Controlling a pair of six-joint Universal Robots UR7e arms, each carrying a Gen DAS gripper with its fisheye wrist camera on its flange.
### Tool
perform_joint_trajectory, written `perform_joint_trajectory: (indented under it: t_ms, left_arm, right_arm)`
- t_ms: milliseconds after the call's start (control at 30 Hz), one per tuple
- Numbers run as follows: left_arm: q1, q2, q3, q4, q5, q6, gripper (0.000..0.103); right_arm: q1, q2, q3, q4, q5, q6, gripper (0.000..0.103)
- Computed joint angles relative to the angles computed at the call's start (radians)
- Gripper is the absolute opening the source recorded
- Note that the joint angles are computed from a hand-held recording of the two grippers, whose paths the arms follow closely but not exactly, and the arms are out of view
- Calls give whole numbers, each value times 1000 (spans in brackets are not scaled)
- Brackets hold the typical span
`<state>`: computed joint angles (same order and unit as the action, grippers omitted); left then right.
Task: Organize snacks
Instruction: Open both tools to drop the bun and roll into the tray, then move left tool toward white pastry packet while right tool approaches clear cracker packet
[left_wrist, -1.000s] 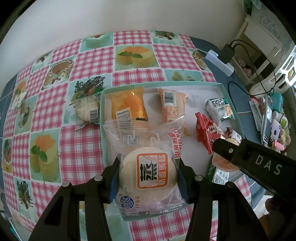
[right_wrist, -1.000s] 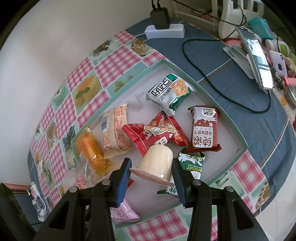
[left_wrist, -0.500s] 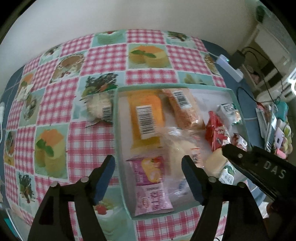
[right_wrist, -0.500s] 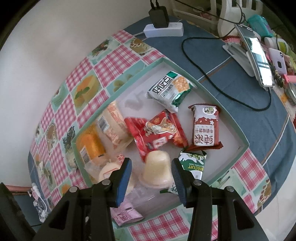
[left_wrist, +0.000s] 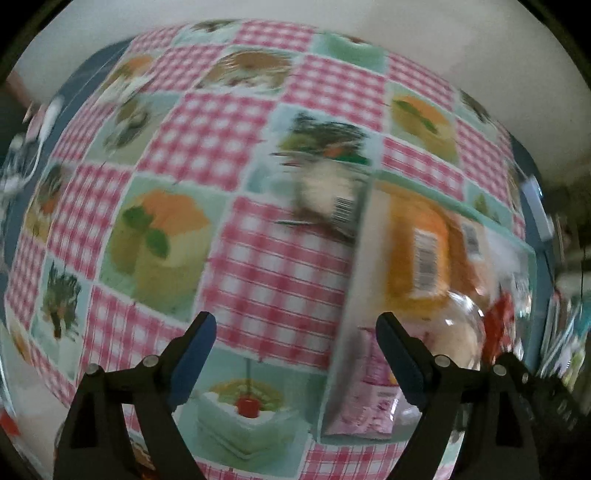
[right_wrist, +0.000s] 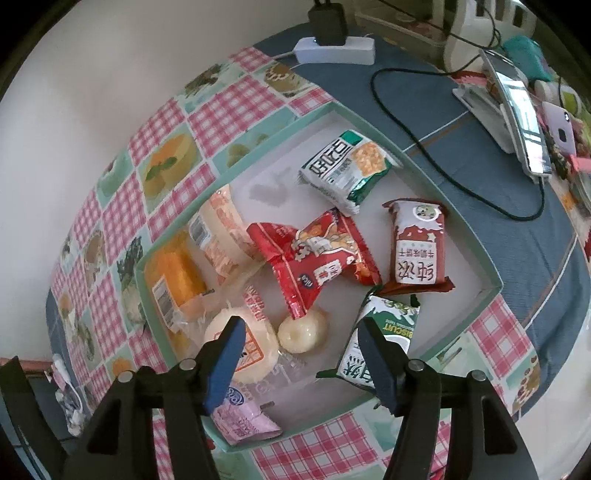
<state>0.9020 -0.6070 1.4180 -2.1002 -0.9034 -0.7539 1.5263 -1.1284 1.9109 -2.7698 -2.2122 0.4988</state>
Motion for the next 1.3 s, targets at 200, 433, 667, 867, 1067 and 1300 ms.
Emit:
perform_joint_trajectory:
  t_ms: [200,433,667,867,1067,1300]
  left_arm:
    - [25,-30,13,-15,-11,-43,89]
    - [57,-63,23,-27,-15,-78,100]
    - [77,-80,17,-27,-17,-73,100]
    - [83,-86,-6,6,45,-52,100]
    - [91,-97,-22,52,133,-5,100]
    - [107,-107,-37,85,191,10,100]
  right_arm:
    - [25,34,-24,10,-37,-33,79]
    - [56,72,-50,5,-91,-89,86]
    - [87,115,-77,8,-122,-147,87]
    - [112,148,-95,-19,-128,-189,103]
    - [127,176,-114,-32,-119,-210,103]
    - [143,205,-128,-76,-108,-249,103]
